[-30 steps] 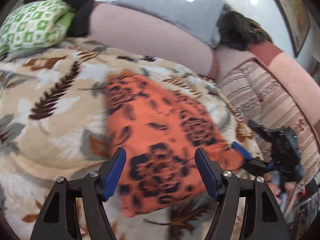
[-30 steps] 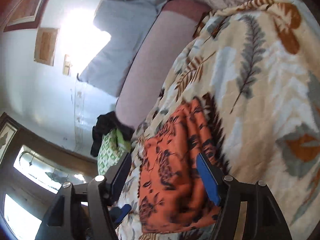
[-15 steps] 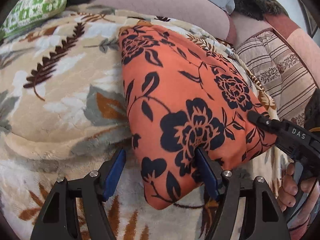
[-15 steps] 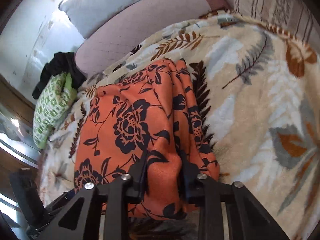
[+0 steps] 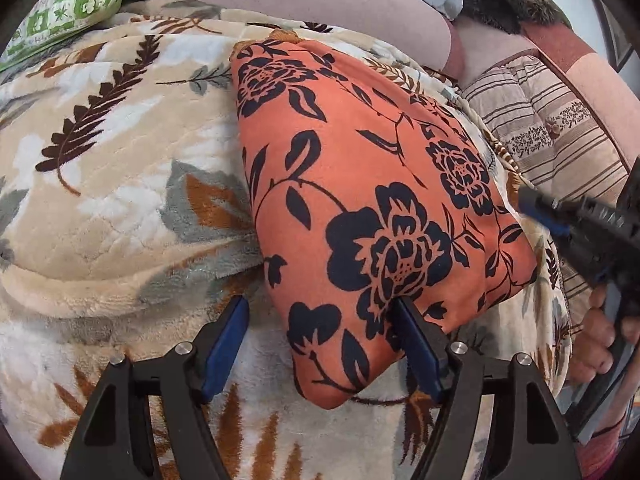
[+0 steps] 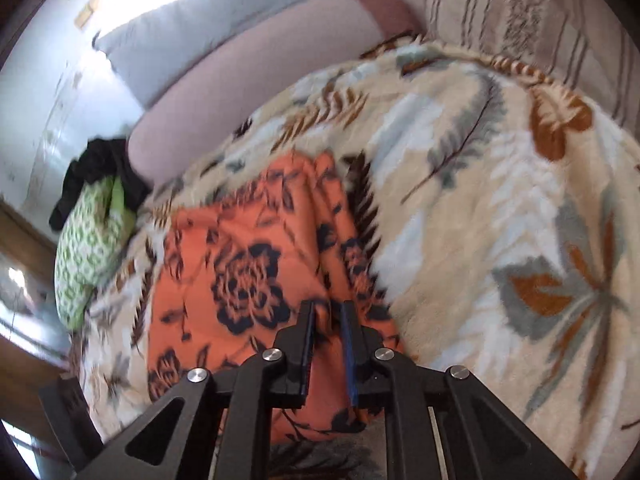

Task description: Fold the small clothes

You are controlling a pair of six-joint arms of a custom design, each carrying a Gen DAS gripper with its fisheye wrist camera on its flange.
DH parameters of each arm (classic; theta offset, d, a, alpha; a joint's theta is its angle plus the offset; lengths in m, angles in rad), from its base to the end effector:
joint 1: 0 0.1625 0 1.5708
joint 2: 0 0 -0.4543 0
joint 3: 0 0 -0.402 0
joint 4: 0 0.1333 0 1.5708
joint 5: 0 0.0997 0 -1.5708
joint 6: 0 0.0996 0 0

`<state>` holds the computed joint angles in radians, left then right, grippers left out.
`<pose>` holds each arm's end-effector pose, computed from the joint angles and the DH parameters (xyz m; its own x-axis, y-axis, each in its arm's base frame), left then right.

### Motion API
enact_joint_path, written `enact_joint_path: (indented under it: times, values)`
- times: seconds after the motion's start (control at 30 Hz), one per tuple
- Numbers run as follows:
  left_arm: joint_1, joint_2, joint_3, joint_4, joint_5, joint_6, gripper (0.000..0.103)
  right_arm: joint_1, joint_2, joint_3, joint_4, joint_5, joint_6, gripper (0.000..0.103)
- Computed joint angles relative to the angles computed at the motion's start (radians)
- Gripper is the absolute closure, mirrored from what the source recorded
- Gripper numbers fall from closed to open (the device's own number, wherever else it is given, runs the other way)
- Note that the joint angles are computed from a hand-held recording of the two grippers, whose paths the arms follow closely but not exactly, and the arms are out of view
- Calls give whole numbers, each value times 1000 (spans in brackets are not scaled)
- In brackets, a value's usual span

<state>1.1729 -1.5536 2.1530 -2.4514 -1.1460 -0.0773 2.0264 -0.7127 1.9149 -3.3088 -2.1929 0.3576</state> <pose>-0.0178 -0.4923 0.3304 -0.9104 0.1785 -0.3733 0.3029 0.9021 -0.3073 0.3385 -0.5197 0.0659 -0.9386 0.1856 0.2907 -0.0531 0.7549 -0.6536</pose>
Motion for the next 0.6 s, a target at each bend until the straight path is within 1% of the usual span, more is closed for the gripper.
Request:
enact_joint_path:
  times: [0.03, 0.07, 0.13, 0.17, 0.2, 0.23, 0.27, 0.3, 0.33, 0.37, 0.4, 0.43, 0.47, 0.53, 0.57, 0.6]
  values:
    - [1, 2, -6, 8, -4, 0, 28, -3, -2, -16, -7, 49, -37, 88]
    - [2, 2, -9, 12, -9, -2, 28, 0, -1, -44, 28, 69, -47, 88]
    - [6, 4, -14, 19, -13, -6, 28, 0, 25, -129, 107, 70, -62, 88]
    - [8, 7, -18, 23, -17, -7, 28, -9, 36, -167, 157, 93, -69, 88]
    - [8, 8, -20, 23, -18, -8, 28, -20, 50, -209, 223, 124, -64, 88]
    - [7, 9, -21, 25, -17, -8, 28, -34, 76, -270, 308, 145, -42, 88]
    - [5, 10, -21, 27, -13, -5, 28, -47, 97, -323, 402, 152, -21, 88]
    - [7, 13, -23, 27, -12, -1, 28, -60, 120, -372, 485, 148, -10, 88]
    - [8, 15, -23, 24, -13, -1, 28, -70, 145, -408, 527, 106, -9, 88]
    - [10, 18, -24, 20, -17, 0, 27, -76, 180, -449, 540, 36, -36, 94]
    - [11, 19, -24, 18, -20, 0, 27, -86, 210, -479, 524, -5, -93, 98]
    - [11, 20, -25, 19, -22, 1, 27, -95, 224, -493, 503, -17, -123, 103]
    - [12, 19, -26, 21, -24, 1, 27, -104, 227, -504, 505, -15, -111, 103]
    - [18, 19, -32, 30, -35, -4, 27, -108, 229, -531, 529, -2, -57, 103]
    - [21, 17, -36, 36, -39, -9, 27, -96, 238, -554, 535, -26, -68, 103]
    - [22, 14, -37, 38, -40, -15, 27, -81, 247, -565, 514, -49, -104, 103]
